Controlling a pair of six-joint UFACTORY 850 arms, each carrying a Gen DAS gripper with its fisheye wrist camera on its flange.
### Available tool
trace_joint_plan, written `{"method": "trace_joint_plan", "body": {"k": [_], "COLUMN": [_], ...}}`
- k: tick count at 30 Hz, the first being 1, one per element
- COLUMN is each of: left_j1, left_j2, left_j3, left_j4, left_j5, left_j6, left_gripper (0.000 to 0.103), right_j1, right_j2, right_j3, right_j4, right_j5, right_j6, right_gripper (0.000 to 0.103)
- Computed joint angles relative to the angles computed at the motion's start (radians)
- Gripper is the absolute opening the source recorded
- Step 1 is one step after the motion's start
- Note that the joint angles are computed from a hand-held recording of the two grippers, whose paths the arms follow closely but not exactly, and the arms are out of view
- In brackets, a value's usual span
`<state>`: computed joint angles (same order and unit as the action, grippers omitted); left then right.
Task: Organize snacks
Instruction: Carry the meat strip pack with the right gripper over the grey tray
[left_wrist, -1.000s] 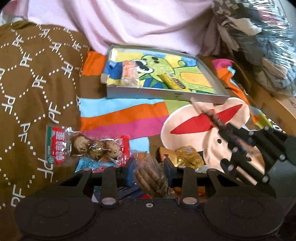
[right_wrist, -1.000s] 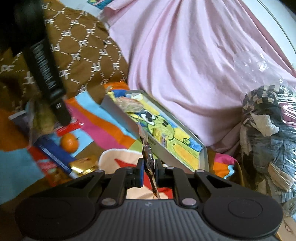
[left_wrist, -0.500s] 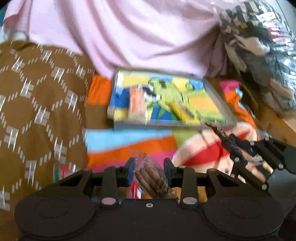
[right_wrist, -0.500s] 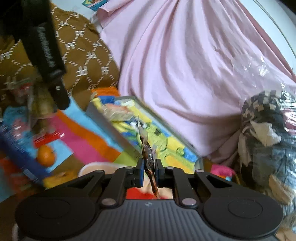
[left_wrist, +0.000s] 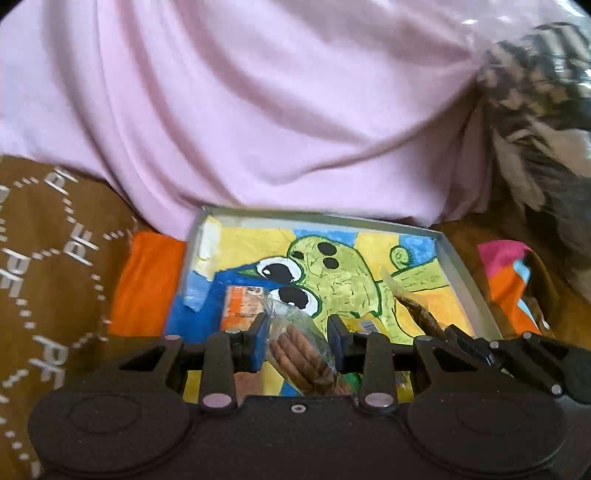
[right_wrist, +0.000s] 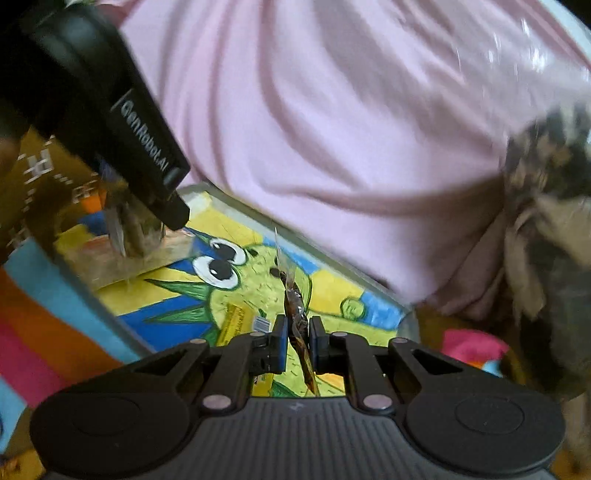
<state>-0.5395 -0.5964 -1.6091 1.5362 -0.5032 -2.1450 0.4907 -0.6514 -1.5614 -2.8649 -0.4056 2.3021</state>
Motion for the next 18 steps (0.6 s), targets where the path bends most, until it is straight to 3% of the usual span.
{"method": "trace_joint_plan", "body": {"k": [5, 14, 16, 18], "left_j1": [0.025, 0.030, 0.029, 0.029], "left_j2": [-0.105, -0.163, -0.167, -0.170], "left_j3": [-0.142, -0.213, -0.220, -0.230], "left_j4": [-0.187, -0.291, -0.311, -0.344], "left_j5": [0.018, 0.009, 0.004, -0.004], "left_j6": [0.181, 0.303, 0.328, 0.361], "left_gripper": [0.036, 0.036, 0.040, 0.049], "right_j1": [-0.020, -0.047, -0.049, -0.050], "right_j2": [-0.075, -0.117, -0.118, -0.111], "right_j3": [-0.133, -0.200, -0.203, -0.198], "right_j4": [0.120, 0.121, 0.063, 0.043], "right_j5": [0.115, 0.223, 0.239, 0.252], "right_j6": [-0.018, 0.077, 0.139, 0.171], "right_gripper": [0.013, 0.015, 0.022, 0.048]}}
